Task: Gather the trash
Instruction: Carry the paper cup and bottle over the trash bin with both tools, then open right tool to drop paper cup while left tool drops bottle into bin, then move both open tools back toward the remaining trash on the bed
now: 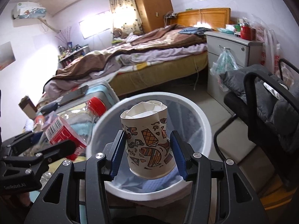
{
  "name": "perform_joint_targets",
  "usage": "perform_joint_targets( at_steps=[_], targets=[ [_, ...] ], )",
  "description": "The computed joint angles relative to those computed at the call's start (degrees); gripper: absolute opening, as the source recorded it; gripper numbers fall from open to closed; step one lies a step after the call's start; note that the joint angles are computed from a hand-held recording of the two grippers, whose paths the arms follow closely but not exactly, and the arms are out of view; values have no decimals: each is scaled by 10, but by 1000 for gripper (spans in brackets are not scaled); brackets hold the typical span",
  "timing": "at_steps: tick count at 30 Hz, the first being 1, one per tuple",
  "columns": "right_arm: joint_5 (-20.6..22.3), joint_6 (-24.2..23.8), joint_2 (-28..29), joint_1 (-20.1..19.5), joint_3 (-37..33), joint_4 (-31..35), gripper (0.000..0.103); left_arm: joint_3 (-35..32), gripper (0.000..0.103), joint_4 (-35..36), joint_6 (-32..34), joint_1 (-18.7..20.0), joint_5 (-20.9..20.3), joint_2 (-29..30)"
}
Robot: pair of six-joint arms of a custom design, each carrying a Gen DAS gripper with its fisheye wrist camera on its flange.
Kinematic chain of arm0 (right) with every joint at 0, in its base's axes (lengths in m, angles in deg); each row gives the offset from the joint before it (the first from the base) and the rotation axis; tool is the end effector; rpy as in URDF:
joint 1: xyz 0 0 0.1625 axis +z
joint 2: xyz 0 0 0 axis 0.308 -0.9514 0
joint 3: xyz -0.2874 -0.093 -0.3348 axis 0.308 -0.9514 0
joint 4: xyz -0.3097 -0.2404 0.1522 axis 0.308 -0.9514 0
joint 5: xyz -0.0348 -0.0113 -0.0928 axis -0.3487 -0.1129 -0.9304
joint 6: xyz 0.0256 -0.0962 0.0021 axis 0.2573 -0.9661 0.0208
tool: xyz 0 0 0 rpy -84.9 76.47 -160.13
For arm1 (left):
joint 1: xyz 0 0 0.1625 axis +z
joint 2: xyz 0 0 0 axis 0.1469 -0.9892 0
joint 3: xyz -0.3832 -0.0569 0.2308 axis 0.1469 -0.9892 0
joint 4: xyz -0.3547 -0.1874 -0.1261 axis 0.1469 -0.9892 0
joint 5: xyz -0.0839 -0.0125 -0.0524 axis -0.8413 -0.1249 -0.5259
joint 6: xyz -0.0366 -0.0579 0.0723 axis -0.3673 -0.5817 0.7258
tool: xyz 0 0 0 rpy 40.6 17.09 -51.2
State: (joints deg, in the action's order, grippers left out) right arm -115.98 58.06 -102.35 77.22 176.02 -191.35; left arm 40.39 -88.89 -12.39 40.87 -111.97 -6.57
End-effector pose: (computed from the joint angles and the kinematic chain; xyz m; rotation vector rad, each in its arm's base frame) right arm 0.1527 -0.6357 0.2336 0.3952 -2.4137 1.0198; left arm -0.3270 -0.6760 0.0869 0.7790 2.4460 -0.7772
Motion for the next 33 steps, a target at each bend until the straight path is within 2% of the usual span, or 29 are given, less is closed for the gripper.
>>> perform_joint_targets(
  at_steps=[11,13,16,17,19,23,33],
  targets=[
    [-44,-10,7,-2,-16,19,54,-35,65,21,-5,15,-10,23],
    [-49,-9,7,-2,-18,30,54,-34,71,17,-6,15,-5,22],
    [-53,-15,7,-1,-16,28,55,-30,73,11,-12,15,-3,19],
    [-57,-19,9,1,-15,22,58,-28,73,7,-13,15,-4,17],
    [-56,-20,9,1,-14,17,64,-24,73,0,-9,13,0,15],
    [-57,-19,8,4,-12,8,64,-13,73,-10,-5,10,-1,5],
    [-53,-25,10,14,-4,-12,64,31,73,-41,-11,-4,32,-24]
  ],
)
